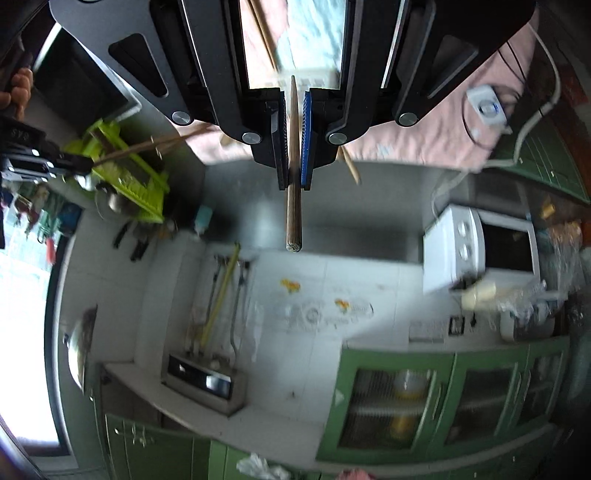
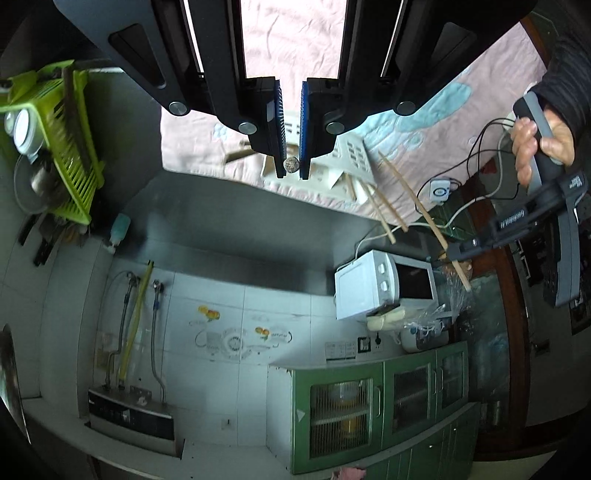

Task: Organize utensils
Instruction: 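Lift the left gripper's chopstick into the holder while the right gripper inserts its own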

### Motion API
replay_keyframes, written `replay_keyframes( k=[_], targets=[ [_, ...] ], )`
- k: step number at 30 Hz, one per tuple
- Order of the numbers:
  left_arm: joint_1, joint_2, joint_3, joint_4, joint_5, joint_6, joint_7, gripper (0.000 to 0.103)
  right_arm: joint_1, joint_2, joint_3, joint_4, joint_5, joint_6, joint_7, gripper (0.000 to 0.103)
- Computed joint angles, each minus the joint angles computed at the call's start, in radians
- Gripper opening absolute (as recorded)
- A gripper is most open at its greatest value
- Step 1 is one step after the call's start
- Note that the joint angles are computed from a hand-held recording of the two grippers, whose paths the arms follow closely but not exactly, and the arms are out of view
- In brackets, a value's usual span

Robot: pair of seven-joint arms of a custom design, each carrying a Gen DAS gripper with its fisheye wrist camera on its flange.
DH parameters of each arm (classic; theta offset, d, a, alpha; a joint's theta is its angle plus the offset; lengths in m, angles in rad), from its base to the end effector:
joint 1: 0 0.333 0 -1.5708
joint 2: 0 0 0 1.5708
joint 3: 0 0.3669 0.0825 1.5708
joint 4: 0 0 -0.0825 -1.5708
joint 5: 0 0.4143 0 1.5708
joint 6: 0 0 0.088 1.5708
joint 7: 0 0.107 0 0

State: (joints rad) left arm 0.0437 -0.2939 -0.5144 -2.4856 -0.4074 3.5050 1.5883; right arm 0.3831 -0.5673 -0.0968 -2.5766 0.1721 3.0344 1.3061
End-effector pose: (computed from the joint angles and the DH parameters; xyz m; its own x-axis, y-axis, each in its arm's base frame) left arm 0.4438 -0.2001 0.5709 -0.2045 -0.9652 0.1631 -0.3192 -0.0918 -0.9432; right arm 0.4089 0.0988 0.6023 0.3574 -0.9338 0.0186 -0.4779 -0.1999 -0.8553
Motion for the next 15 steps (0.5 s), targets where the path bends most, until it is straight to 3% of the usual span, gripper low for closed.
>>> replay_keyframes(
  k=[5,7,15],
  targets=[
    [0.195,0.030,-0.201,0.091,-0.155,0.030,0.136,0.005,-0.022,0.043,0.012,0.043,-0.012,-0.019,0.000,0.007],
    [0.211,0.070,-0.222,0.123,-0.195,0.048,0.181,0.005,-0.037,0.062,0.024,0.056,-0.018,-0.024,0.003,0.007],
    [0.154,0.202,-0.198,0.203,-0.315,0.056,0.322,0.005,-0.039,0.141,0.024,0.096,-0.005,-0.036,-0.019,0.007]
  ],
)
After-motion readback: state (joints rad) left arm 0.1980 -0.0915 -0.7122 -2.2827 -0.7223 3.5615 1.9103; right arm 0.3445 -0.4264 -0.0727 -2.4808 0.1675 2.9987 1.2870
